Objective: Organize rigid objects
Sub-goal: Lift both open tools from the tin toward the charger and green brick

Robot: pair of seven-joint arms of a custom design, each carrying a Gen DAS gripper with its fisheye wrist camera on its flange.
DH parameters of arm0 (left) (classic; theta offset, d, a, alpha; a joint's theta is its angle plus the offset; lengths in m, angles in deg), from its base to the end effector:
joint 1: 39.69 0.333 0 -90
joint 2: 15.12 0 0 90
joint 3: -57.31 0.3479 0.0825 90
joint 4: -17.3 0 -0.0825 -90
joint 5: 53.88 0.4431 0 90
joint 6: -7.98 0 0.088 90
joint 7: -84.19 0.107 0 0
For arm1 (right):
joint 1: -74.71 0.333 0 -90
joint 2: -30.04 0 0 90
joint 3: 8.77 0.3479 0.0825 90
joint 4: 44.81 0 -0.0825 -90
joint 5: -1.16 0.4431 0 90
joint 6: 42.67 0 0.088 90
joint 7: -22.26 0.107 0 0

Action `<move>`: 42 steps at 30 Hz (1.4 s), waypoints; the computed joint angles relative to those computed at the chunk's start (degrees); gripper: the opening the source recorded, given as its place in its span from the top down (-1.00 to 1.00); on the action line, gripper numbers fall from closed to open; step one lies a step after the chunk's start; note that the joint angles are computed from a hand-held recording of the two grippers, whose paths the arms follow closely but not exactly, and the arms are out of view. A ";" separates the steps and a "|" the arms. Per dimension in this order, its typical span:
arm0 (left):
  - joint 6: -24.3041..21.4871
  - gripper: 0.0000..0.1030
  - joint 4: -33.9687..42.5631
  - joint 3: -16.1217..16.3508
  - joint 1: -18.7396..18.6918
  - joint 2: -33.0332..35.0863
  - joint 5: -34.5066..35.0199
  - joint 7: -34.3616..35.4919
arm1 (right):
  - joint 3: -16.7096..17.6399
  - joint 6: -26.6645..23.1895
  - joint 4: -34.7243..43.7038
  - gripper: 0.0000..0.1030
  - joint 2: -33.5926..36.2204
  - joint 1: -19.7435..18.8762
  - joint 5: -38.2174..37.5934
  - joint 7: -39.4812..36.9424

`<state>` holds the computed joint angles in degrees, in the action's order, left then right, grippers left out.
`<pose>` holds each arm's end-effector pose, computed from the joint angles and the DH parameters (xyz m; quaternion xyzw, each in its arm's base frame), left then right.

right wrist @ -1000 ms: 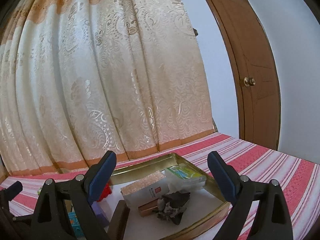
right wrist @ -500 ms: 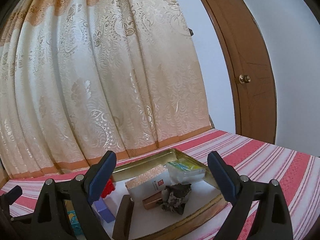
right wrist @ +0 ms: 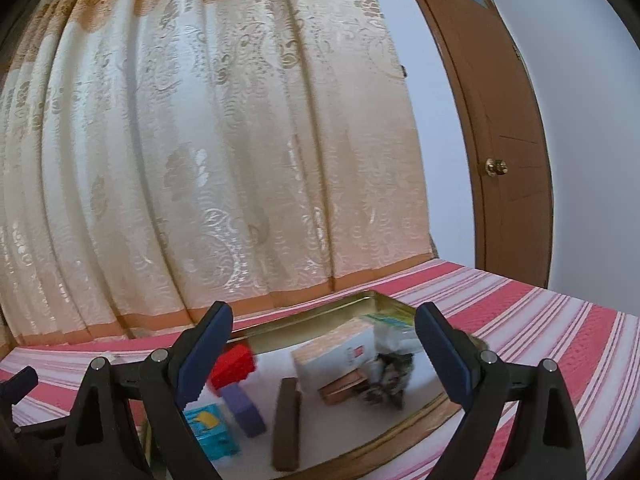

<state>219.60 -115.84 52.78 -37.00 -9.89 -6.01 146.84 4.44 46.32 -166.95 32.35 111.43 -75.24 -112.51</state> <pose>0.5621 -0.1145 0.4212 -0.4060 0.7315 -0.4550 0.3051 0.4451 0.3638 0.4245 -0.2093 0.7434 -0.5730 0.2741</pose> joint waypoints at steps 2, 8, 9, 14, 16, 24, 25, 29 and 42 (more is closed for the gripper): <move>-0.25 -0.99 0.66 0.15 0.34 0.39 0.76 -1.05 | -0.07 0.55 0.92 -0.83 0.78 0.01 -0.45 -0.49; -0.34 -0.99 1.97 0.66 1.20 1.23 1.79 -1.91 | -0.57 1.38 3.40 -0.83 2.92 0.70 -1.70 -1.19; -0.40 -0.99 2.19 0.78 1.34 1.38 1.82 -1.86 | -0.69 1.40 3.72 -0.83 3.20 0.84 -1.80 -1.35; -0.57 -0.99 3.66 1.08 2.33 2.24 3.93 -3.74 | -1.34 1.61 5.52 -0.83 4.66 1.47 -2.37 -1.83; -0.68 -0.99 4.26 1.25 2.60 2.63 4.19 -3.85 | -1.61 1.98 6.26 -0.83 5.22 1.64 -2.43 -2.06; -1.27 -0.99 7.31 1.68 4.06 4.60 6.78 -6.13 | -2.98 3.88 10.84 -0.83 8.84 2.68 -3.62 -3.43; -1.33 -0.99 7.66 1.71 4.21 4.83 7.14 -6.49 | -3.20 4.03 11.46 -0.83 9.34 2.89 -3.88 -3.57; -1.69 -0.99 9.09 1.89 4.71 5.73 8.05 -7.58 | -4.19 5.33 13.79 -0.83 11.08 3.46 -4.42 -4.28; -3.70 -0.99 15.17 2.10 6.78 8.94 15.96 -16.29 | -6.89 9.59 19.07 -0.83 14.90 4.59 -4.65 -5.20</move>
